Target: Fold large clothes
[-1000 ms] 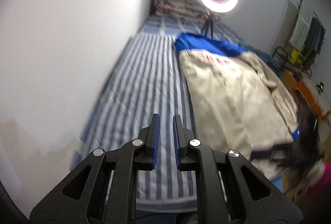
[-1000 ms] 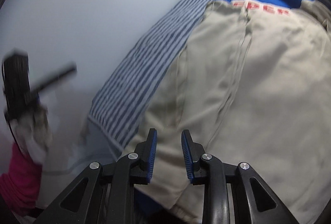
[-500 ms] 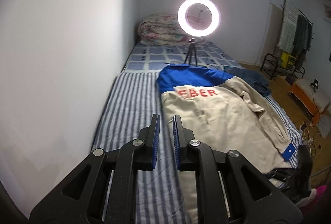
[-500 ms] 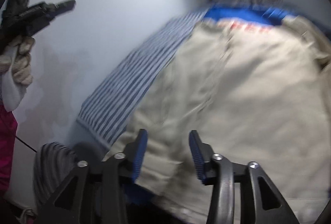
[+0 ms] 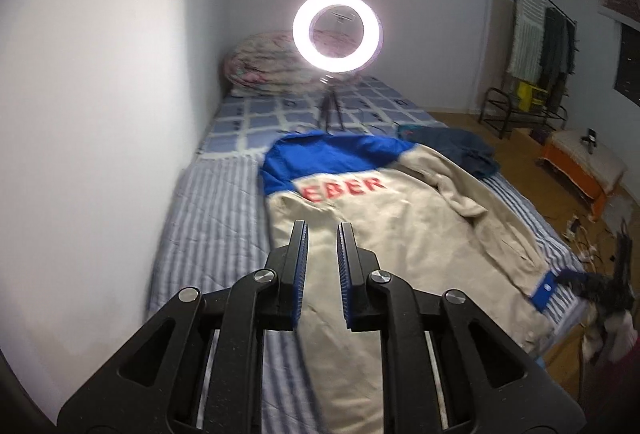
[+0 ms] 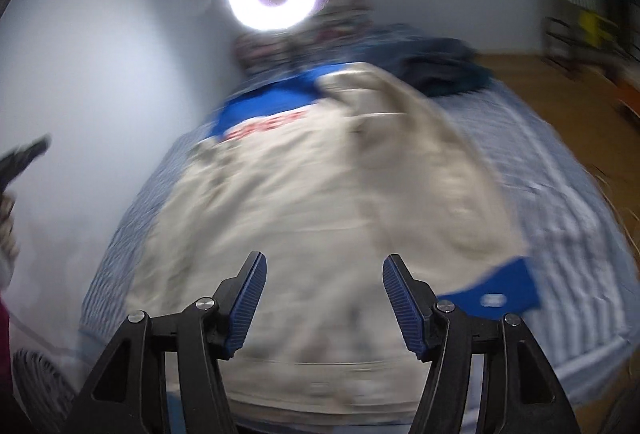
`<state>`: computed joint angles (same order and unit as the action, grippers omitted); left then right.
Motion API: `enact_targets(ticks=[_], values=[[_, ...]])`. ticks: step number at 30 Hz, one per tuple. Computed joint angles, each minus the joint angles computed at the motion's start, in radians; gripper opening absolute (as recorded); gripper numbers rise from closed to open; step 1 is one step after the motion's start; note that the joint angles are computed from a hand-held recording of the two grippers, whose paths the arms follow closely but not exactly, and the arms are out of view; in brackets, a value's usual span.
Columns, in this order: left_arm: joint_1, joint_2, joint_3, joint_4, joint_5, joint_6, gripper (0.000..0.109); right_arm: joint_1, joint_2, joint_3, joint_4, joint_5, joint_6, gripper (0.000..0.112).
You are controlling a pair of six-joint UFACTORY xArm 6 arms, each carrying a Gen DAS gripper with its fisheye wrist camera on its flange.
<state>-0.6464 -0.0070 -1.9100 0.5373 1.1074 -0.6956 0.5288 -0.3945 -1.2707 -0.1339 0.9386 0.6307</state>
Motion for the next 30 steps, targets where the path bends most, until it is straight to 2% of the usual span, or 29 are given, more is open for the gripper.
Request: enact_targets(ticks=[2,5,9,14,18,19,21,22,26,30], values=[[-0.023,-0.009,0.034,-0.031,-0.024,-0.003,0.015,-0.053,-0.023,0.029,-0.031,0.022,0.017,0.071],[-0.064,-0.022,0.097,-0.078,-0.066,-0.009,0.031,-0.145,-0.063,0.1,-0.006,0.004,0.032,0.073],[-0.113,-0.008,0.159,-0.16,-0.122,-0.016,0.031,-0.248,-0.086,0.169,0.099,-0.03,0.002,0.073],[-0.156,0.037,0.192,-0.231,-0.15,-0.033,0.031,-0.281,-0.061,0.2,0.185,-0.064,-0.045,0.073],[-0.163,0.05,0.218,-0.275,-0.168,-0.05,0.031,-0.257,-0.029,0.183,0.207,-0.051,-0.113,0.069],[-0.163,0.056,0.217,-0.278,-0.166,-0.053,0.031,-0.247,-0.014,0.167,0.197,-0.032,-0.126,0.067],[-0.162,0.07,0.208,-0.285,-0.162,-0.055,0.031,-0.221,0.021,0.126,0.139,0.03,-0.137,0.054],[-0.158,0.075,0.203,-0.289,-0.162,-0.049,0.031,-0.214,0.024,0.115,0.122,0.06,-0.141,0.033],[-0.152,0.098,0.179,-0.293,-0.158,-0.043,0.031,-0.221,0.007,0.092,0.107,0.089,-0.157,0.009],[-0.144,0.131,0.148,-0.316,-0.159,-0.017,0.031,-0.244,0.0,0.019,0.036,0.101,-0.146,0.007]])
